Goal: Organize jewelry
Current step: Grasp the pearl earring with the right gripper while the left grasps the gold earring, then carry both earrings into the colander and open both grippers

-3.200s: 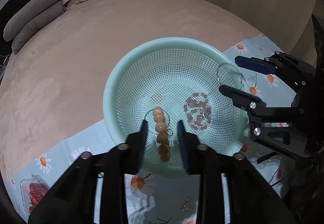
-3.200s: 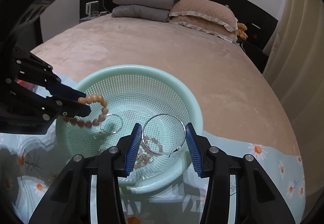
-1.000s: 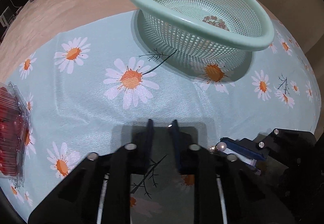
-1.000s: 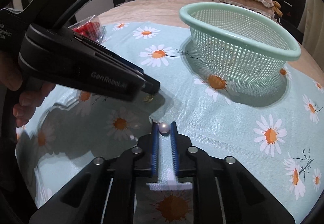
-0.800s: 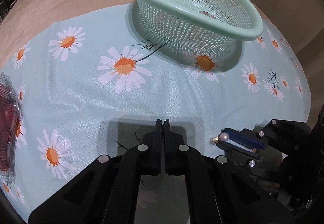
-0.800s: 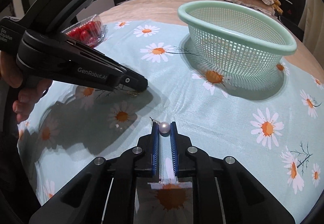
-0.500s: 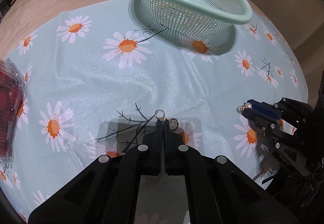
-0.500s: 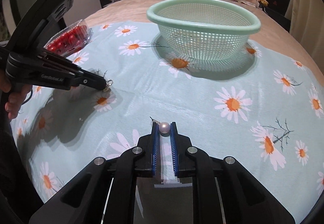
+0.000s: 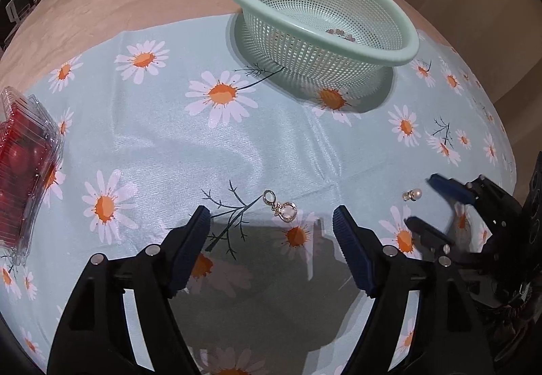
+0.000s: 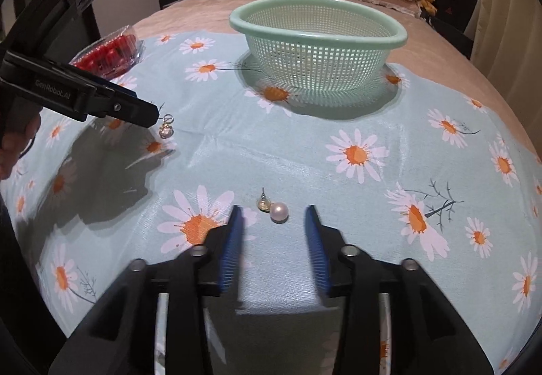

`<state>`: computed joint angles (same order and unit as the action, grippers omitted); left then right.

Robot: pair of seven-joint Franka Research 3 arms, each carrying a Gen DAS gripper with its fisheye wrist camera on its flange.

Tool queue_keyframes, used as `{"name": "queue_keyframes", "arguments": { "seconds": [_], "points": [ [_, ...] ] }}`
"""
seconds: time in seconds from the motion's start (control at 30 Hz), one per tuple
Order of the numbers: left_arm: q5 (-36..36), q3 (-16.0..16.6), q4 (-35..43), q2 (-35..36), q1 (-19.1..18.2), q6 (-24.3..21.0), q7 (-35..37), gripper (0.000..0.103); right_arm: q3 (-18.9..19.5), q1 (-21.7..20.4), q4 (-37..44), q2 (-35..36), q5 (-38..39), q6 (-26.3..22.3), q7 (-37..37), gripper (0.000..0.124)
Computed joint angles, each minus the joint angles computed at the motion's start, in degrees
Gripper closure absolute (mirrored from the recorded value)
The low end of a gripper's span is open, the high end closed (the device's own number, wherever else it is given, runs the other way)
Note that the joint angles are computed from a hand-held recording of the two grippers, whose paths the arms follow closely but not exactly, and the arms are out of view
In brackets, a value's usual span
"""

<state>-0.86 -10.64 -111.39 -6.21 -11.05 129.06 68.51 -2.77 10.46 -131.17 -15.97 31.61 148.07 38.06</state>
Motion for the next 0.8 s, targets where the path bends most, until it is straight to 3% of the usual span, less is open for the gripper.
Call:
{"name": "queue_keyframes", "arguments": {
  "seconds": [0.03, 0.23, 0.27, 0.3, 0.33, 0.37, 0.4, 0.5, 0.63, 0.8],
  "points": [
    [0.89, -0.25, 0.73, 0.77, -0.04, -0.33, -0.5, 0.025, -0.52, 0.42, -0.3, -0.27, 1.32, 0.3, -1.37, 0.043],
    [4.58, -1.67, 4.7, 6.47, -1.13, -2.17, -1.82, 0.028, -1.62, 1.31, -0.57, 0.76, 7.2, 0.5, -4.58, 0.047],
    [7.0, -1.98, 5.32, 7.13, -1.48, -3.23, -2.55, 0.029, -1.68, 1.37, -0.25, 1.05, 7.94, -0.16, -4.95, 0.054],
    [8.78, -2.21, 5.77, 7.49, -1.81, -3.87, -2.85, 0.03, -1.67, 1.34, 0.25, 1.32, 8.34, -1.24, -5.24, 0.077],
    [8.18, -2.23, 5.81, 7.45, -1.87, -3.65, -2.31, 0.042, -1.52, 1.23, 1.01, 1.67, 8.28, -2.99, -4.97, 0.104],
    [6.95, -2.15, 5.82, 7.25, -1.81, -3.48, -1.87, 0.072, -1.25, 0.98, 1.61, 1.93, 7.78, -4.4, -4.59, 0.112],
    [5.04, -1.98, 5.91, 7.12, -1.63, -3.59, -1.33, 0.09, -0.58, 0.68, 1.41, 1.77, 6.83, -3.83, -4.21, 0.113],
    [3.26, -2.0, 6.11, 6.98, -1.64, -4.27, 0.45, 0.09, -0.55, 0.42, 1.39, 1.31, 6.93, -4.51, -3.98, 0.113],
    [-0.01, -1.88, 4.99, 5.11, -1.61, -4.54, 1.73, 0.098, -0.97, -0.49, 1.39, 0.34, 6.51, -6.49, -3.7, 0.113],
    [0.21, -1.52, 2.7, 0.76, -1.78, -4.17, 2.5, 0.098, -1.82, -1.27, 1.2, -1.36, 7.57, -5.15, -3.76, 0.113]
  ]
}}
